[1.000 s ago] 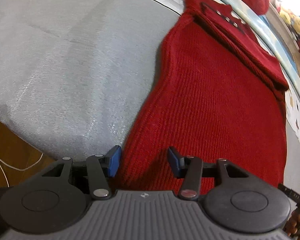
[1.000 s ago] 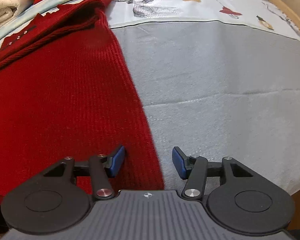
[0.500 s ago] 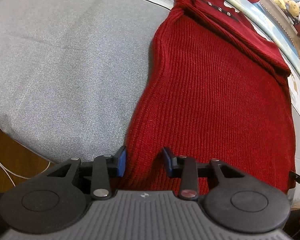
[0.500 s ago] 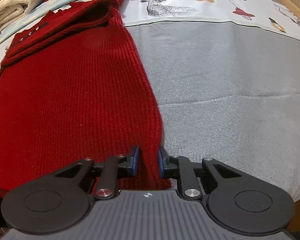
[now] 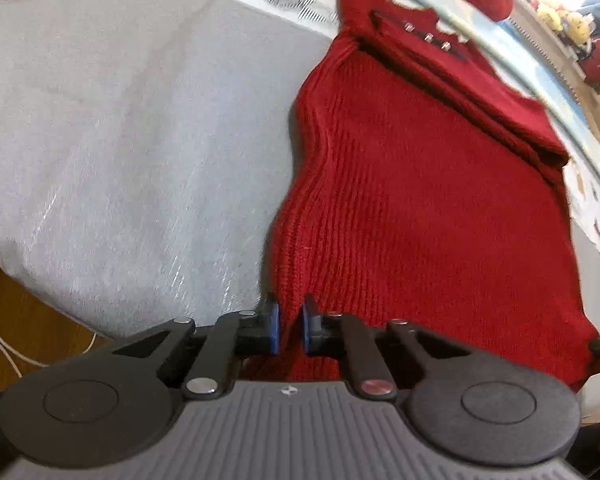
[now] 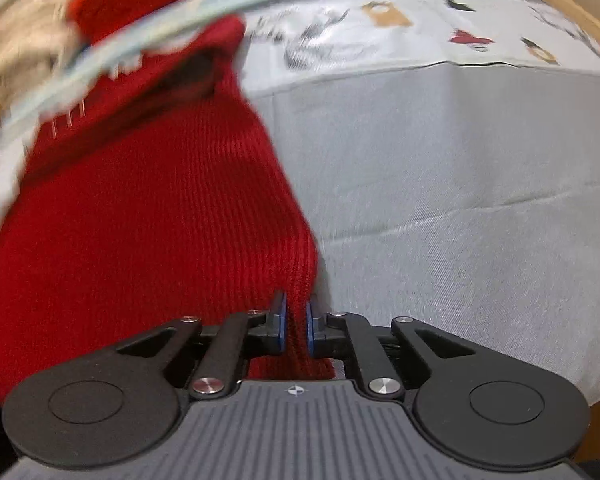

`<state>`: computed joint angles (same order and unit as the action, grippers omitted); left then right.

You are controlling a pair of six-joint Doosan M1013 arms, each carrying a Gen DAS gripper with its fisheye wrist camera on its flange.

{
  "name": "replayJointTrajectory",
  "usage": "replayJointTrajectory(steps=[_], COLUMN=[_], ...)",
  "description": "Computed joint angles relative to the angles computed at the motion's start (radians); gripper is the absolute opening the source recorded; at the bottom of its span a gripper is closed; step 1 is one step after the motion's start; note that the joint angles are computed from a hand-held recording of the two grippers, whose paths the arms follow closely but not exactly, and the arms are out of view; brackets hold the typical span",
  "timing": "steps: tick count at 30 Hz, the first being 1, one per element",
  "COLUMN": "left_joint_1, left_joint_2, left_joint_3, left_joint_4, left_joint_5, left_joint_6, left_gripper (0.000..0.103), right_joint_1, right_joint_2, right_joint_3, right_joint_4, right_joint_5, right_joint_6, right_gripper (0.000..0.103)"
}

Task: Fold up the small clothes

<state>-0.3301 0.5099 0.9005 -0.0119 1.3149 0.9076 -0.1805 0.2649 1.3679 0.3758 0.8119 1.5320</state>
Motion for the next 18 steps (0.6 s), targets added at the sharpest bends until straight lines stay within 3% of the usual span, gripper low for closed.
replayJointTrajectory(steps=[5,11,18], left_joint_1=[-0.003,-0.015,-0.016], left_joint_2=[-0.049,-0.101,-0.184], left_joint_3=[0.044,0.068,0.117], left_joint_4=[-0.024,-0.052,-0.149], left_joint_5=[-0.131,-0.230,-0.287], left_joint_6=[0.019,0.059,0.137], left_gripper=[0.010,0.010,0.009], right_joint_1=[-0.036,-0.068,-0.113], right_joint_2=[-0.058,-0.116,-0.221], right_joint_3=[0.053,0.096,0.180], right_joint_4=[0.232,0.481,0.692], right_joint_5=[-0.100,-0.144,-0.213], right_joint_6=[-0.149,-0.338,-0.558], right_gripper=[0.007,0.006,0.005])
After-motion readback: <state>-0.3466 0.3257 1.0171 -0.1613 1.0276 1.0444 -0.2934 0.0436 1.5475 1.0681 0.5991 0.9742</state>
